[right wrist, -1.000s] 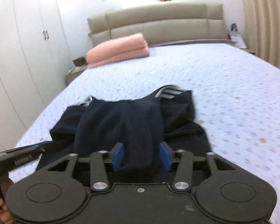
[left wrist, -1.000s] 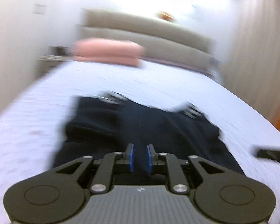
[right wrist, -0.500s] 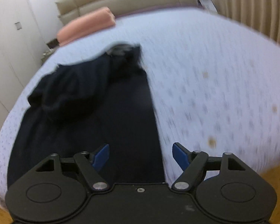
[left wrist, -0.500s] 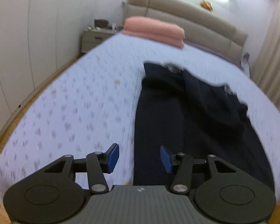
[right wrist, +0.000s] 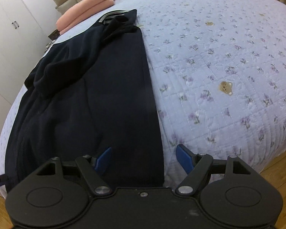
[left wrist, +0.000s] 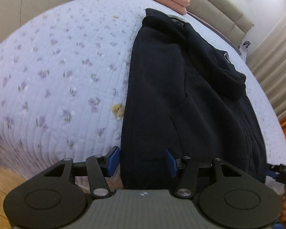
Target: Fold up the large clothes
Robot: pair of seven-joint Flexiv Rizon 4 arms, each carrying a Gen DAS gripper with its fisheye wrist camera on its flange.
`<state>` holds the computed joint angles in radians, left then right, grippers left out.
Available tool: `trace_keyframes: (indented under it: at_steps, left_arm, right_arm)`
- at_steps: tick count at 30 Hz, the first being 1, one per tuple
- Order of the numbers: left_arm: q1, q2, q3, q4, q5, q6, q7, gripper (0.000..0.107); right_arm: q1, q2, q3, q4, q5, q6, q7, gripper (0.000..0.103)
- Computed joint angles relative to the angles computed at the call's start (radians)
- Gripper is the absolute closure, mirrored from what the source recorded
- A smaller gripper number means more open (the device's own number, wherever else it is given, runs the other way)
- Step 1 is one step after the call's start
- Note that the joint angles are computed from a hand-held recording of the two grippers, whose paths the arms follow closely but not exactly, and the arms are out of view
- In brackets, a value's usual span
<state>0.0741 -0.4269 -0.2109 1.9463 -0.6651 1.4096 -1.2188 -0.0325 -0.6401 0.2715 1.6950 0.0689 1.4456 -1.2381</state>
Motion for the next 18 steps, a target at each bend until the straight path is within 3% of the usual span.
trace_keyframes:
  at_steps: [5,7,17,18]
  left_arm:
    - [0.069,0.021,-0.102,0.049,-0.179,-0.007,0.098,0.051]
    - [0.092,0.026,-0.156,0.067,-0.296,0.007,0.193,0.05]
    - [0.041,0.03,-0.115,0.057,-0.525,-0.084,0.337,0.04]
    - [0.038,0.028,-0.104,0.054,-0.532,-0.117,0.332,0.041]
  right_arm:
    - [-0.044,0.005,0.058,0.015,0.022,-0.034,-0.062,0.013]
    - [-0.073,0.004,0.093,0.011,0.054,-0.051,-0.09,0.013]
    - [-0.189,-0.038,0.237,-0.082,0.307,-0.223,-0.262,0.015]
    - [-0.2,-0.048,0.253,-0.098,0.337,-0.239,-0.283,0.028]
